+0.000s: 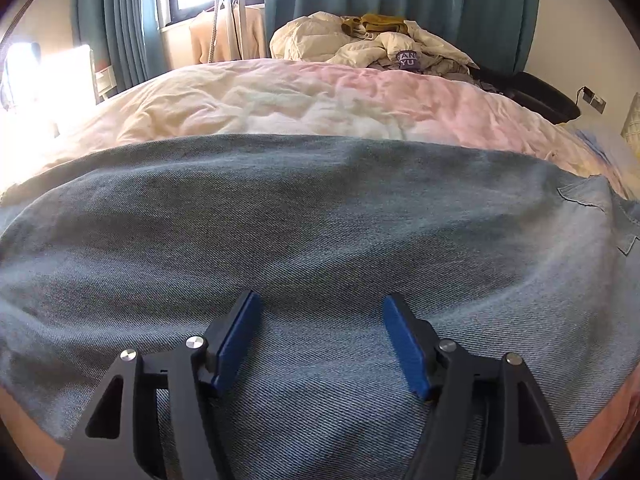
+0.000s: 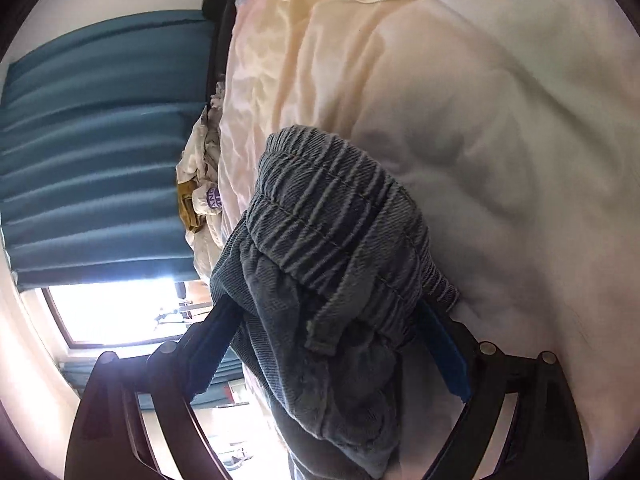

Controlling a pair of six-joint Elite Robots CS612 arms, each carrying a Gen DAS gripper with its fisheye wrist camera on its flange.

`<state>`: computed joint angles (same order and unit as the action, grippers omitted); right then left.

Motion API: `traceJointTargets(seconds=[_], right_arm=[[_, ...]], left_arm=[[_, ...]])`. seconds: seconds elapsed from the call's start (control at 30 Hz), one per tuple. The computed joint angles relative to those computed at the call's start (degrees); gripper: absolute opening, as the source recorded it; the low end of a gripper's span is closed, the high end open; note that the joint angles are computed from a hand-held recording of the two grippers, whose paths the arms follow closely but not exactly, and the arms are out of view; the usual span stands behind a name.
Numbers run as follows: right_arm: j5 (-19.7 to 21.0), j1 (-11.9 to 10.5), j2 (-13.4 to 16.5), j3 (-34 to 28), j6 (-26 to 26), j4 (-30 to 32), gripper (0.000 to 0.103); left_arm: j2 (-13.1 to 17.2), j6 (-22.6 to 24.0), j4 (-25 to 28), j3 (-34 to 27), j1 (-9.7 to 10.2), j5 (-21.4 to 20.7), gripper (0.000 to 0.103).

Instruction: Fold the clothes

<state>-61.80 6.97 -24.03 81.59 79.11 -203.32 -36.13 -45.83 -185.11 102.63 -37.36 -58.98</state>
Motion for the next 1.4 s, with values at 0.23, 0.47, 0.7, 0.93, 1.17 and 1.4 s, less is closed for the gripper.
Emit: traceJointTargets(seconds=[0.23, 0.47, 0.7, 0.93, 1.17, 1.4], right_arm=[[-7.3, 1.0, -1.5, 1.8, -9.6, 3.8, 0.057], [-13.7, 2.4, -5.0, 3.8, -20.0, 8.0, 0.043], [-19.5, 3.9, -7.1, 4.3, -27.3, 11.9, 0.043], [-23.1, 5.1, -7.4, 2.7, -30.2, 15.2, 0.043], [-22.9, 5.0, -7.6, 3.1, -30.0, 14.3, 0.043], [-22.4, 4.9, -7.8, 3.6, -29.4, 13.6, 0.043]], left_arm=[[0.7, 1.4, -4.2, 0.4, 0.20, -0.9, 0.072], [0.8, 1.6, -3.0, -0.1, 0.06, -0.4, 0.074], [0.9, 1.7, -2.9, -0.3, 0.10, -0.3, 0.074], [1.0, 1.6, -2.8, -0.4, 0.05, -0.2, 0.074], [1.0, 1.6, -2.7, -0.4, 0.07, -0.2, 0.074], [0.9, 1.5, -2.6, -0.4, -0.02, -0.1, 0.074]])
